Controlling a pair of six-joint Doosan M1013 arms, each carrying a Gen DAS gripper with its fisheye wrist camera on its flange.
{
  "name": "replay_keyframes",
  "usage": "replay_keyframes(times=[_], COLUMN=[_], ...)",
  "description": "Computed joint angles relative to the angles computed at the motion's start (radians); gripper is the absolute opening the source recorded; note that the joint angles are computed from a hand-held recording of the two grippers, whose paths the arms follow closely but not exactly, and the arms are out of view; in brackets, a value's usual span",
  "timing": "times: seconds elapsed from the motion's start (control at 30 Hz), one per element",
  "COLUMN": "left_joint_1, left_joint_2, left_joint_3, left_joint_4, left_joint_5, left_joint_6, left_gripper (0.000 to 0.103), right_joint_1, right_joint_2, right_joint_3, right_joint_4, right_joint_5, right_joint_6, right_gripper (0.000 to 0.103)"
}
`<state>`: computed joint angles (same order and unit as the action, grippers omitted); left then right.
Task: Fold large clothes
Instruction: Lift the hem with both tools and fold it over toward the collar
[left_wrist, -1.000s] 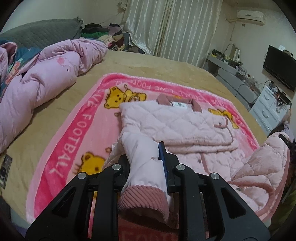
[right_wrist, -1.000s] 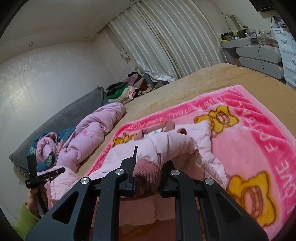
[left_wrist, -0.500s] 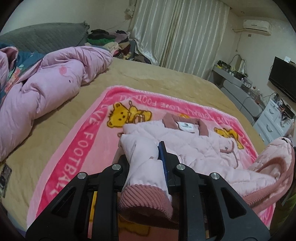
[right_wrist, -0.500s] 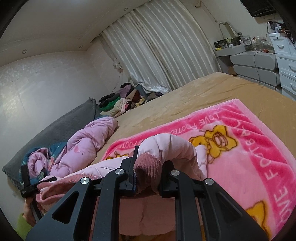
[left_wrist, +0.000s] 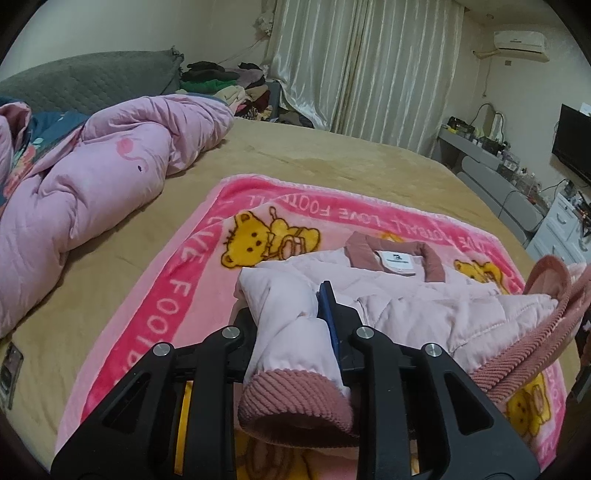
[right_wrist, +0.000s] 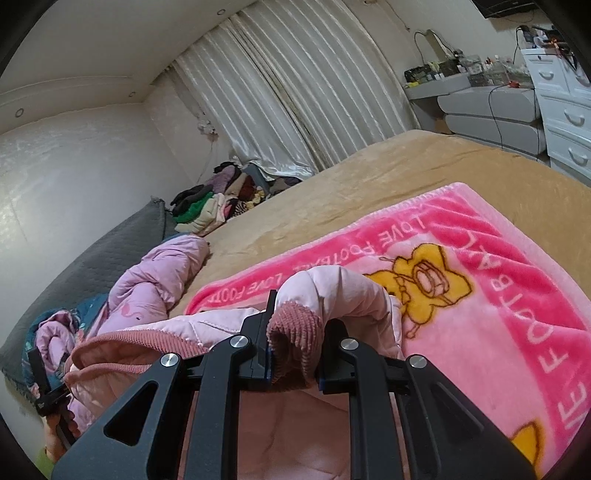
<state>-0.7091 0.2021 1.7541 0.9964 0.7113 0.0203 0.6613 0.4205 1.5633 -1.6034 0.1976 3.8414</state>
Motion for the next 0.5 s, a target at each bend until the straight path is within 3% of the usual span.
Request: replay_keyframes(times=[0.27,0.5], left_joint_1=[0.02,0.025], left_joint_2=[0.043,0.061], left_joint_3=[-0.013,-0.001], left_joint_4=[0.032,0.134], left_joint_5=[-0.009,-0.044], left_joint_6=[-0.017,-0.172], left_gripper=[0.02,0.023], right_joint_1=[-0.006,-0.005], right_joint_2=[0.059,0.104], right_joint_3=[-0.066,-0.113], right_joint_4=[0.319,0.483], right_joint_5=[0.05,0.113], right_joint_6=[-0.311,-0.468], right_gripper=[0.015,0.015])
